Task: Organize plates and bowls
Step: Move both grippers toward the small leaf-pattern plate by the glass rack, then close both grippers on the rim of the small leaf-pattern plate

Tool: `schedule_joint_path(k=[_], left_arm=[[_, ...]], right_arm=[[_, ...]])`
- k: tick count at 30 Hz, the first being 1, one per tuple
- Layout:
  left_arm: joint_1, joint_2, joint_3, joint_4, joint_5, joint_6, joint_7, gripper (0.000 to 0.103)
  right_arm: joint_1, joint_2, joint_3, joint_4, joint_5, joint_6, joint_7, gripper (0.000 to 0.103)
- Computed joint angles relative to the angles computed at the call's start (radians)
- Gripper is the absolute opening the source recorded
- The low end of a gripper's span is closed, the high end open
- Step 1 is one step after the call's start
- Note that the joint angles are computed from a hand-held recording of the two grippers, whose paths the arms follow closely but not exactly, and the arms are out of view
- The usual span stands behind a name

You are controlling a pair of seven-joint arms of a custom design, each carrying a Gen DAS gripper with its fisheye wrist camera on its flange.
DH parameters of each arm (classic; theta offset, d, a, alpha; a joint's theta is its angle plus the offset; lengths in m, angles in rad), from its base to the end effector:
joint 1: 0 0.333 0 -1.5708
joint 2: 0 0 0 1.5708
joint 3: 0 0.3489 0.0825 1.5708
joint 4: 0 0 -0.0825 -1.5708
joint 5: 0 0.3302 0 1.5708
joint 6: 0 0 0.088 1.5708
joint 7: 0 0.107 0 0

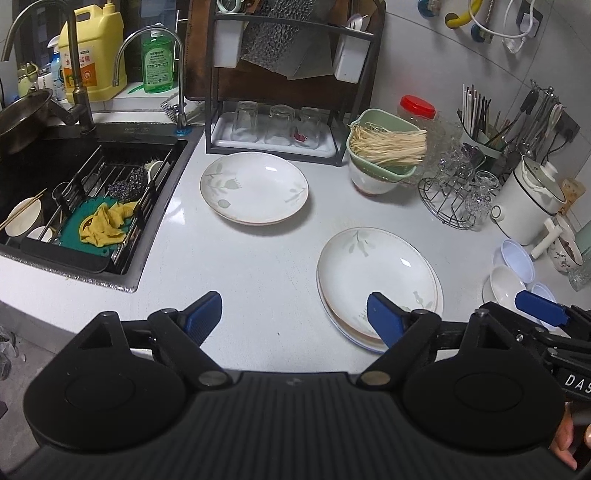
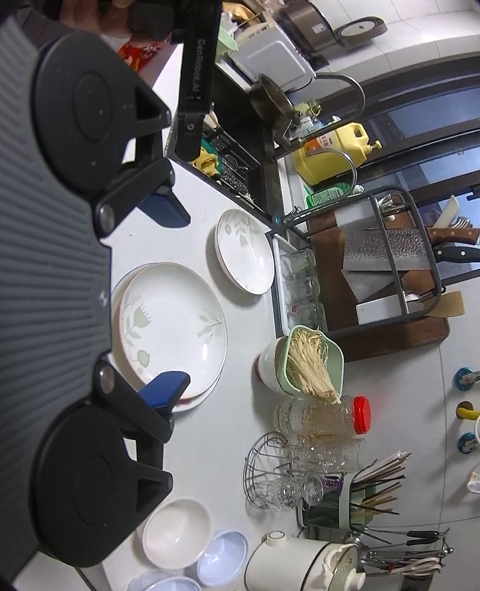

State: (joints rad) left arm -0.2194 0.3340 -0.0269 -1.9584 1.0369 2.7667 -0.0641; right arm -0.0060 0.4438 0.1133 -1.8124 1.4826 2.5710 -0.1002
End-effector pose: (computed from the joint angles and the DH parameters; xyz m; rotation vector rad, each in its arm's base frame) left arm 0.5811 -0.1824 0.4090 -2.1978 1.3077 -0.6730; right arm 0.6383 0.0430 0.3823 -1.8730 1.0633 -0.2580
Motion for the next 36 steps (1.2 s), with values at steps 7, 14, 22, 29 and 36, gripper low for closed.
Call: schedule_joint_path(k=[7,14,22,29,36], left_arm=[[0.095,0.092,0.005,0.079,-0.155,0.094,0.236,0.089],[0.165,0.19,0.005,0.18,-0.34,0.14,0.481,0.089],[0.26,0.298,-0.038,0.29,-0.524,0.166,0.731,0.089],[0.328,0.384,-0.073,0.396,-0.649,0.162,0.912,0.089],[0.37,0.497,-0.08,0.561,-0.736,0.124,1.092,0.089]], right_arm=[[0.052,0.078,0.025,0.1,-0.055,0.094,0.109,0.086],[0.086,0.17,0.067,0.214,-0.181,0.185,0.273,0.086],[0.132,0.275,0.09,0.348,-0.38,0.246,0.504,0.086],[0.188,0.379,0.084,0.491,-0.564,0.267,0.723,0.085],[0.247,0.483,0.037,0.651,-0.757,0.22,0.948,0.085]])
